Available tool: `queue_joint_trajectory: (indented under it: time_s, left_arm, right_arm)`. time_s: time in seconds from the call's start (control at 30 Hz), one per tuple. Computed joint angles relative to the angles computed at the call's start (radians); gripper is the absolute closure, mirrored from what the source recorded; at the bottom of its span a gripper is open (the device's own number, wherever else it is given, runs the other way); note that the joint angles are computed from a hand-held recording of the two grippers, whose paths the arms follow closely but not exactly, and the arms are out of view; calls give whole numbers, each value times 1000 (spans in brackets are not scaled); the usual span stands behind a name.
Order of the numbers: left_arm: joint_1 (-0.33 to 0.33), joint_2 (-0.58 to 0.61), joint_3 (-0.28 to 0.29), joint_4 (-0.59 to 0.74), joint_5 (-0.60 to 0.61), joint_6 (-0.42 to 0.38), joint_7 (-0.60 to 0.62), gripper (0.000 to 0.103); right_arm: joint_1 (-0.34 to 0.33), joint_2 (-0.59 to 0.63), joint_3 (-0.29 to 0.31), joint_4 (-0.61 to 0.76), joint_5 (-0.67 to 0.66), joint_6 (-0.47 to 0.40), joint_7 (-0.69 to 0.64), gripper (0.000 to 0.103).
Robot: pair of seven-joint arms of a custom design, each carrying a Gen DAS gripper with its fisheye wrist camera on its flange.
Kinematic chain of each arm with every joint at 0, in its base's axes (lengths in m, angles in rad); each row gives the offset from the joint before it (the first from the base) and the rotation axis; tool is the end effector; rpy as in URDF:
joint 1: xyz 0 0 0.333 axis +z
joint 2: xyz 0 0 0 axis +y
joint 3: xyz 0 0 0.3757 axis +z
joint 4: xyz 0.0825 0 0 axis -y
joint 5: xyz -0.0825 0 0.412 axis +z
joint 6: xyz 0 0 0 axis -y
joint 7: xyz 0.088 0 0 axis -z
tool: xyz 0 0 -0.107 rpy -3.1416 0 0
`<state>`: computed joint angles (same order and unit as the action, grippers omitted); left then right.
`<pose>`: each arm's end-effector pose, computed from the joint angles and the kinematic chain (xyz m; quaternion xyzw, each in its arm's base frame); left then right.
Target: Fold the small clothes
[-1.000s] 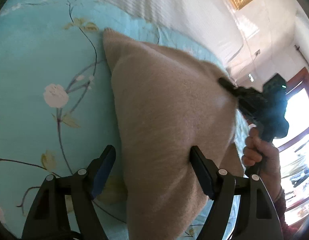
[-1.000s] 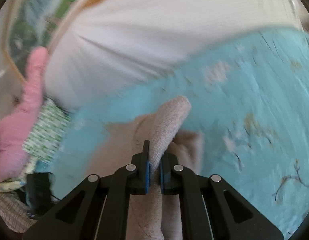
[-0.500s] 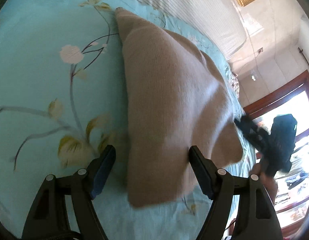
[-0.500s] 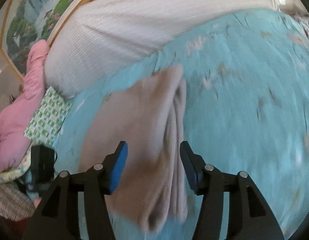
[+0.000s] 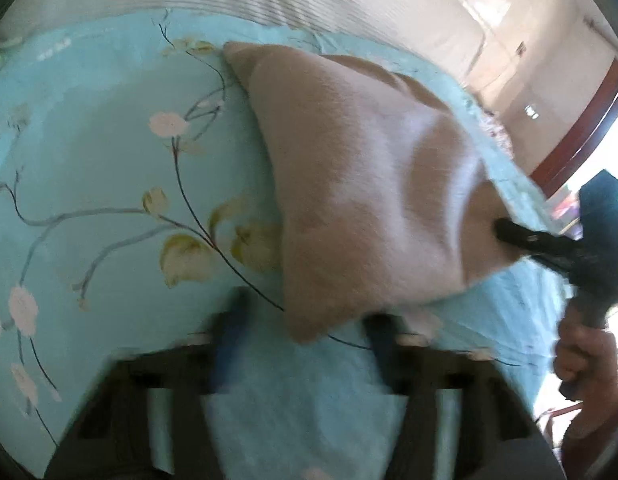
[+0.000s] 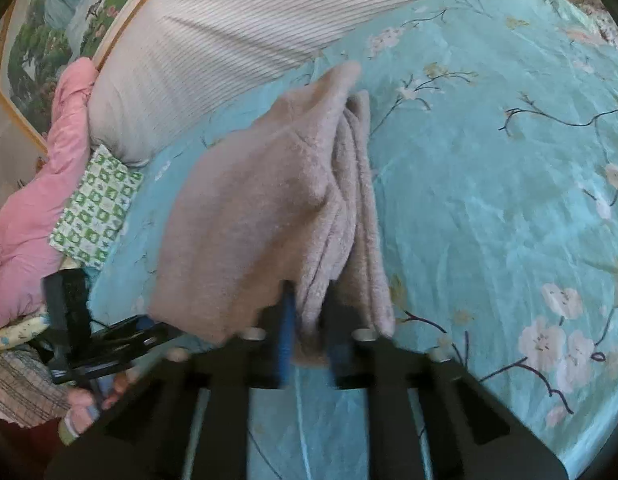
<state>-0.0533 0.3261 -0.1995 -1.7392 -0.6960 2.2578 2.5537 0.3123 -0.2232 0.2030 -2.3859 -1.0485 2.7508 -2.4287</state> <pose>0.6864 -0.1792 0.4620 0.3482 -0.8792 0.3219 0.0467 0.4218 0.2848 0.4952 -0.3088 0.8574 -0.1356 0.3887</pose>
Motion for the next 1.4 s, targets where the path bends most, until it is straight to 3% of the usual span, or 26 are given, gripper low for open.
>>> queue_joint_trajectory:
  time_s: [0.07, 0.17, 0.27, 0.37, 0.53, 0.63, 0.67, 0.7, 0.73, 0.87, 1.0, 1.03, 1.2, 1.3, 1.4]
  left_arm:
    - [0, 11, 0, 15, -3, -23, -26, 91]
    - [11, -26, -8, -29, -51, 7, 7, 94]
    - [14, -26, 2, -30, -47, -44, -23, 95]
    - [5, -18, 9, -35, -17, -46, -43, 96]
    - [20, 6, 19, 31, 30, -185, -75, 95]
    - [52, 2, 25, 58, 16, -267, -56, 60]
    - [62, -3, 26, 61, -3, -272, -46, 39]
    - [72, -7, 25, 67, -29, -272, -32, 32]
    - [79, -5, 24, 81, -50, -280, -26, 31]
    - [79, 62, 17, 201, -72, -344, -96, 27]
    - [61, 165, 7, 351, -92, -421, -180, 26]
    - [75, 215, -21, 425, -87, -464, -208, 26]
    - [27, 336, -39, 587, -14, -519, -302, 22]
    - [3, 413, -48, 683, 29, -543, -362, 19]
    - [13, 465, -75, 735, 13, -559, -387, 24]
  right_arm:
    - [0, -12, -5, 2, 9, -5, -29, 95]
    - [-5, -56, 9, 16, -7, -63, -67, 95]
    - [33, -63, -9, 20, 133, -151, -247, 95]
    - [35, -41, -38, -26, 222, -81, -287, 96]
    - [23, -46, -15, -32, 243, -97, -285, 92]
    - [25, -64, -8, -23, 258, -143, -305, 80]
    - [17, -75, -9, -28, 246, -133, -294, 68]
    - [6, -84, -8, -33, 229, -123, -278, 54]
    - [-9, -93, -5, -36, 203, -113, -256, 48]
    - [-69, -79, -15, -28, 104, -20, -197, 44]
    - [-195, -36, 1, -6, -204, 173, 102, 44]
    - [-224, -14, -4, 10, -317, 231, 211, 44]
    - [-216, 82, -86, 84, -543, 362, 416, 37]
    - [-192, 118, -137, 103, -561, 409, 411, 33]
    - [-183, 149, -170, 89, -420, 449, 256, 32]
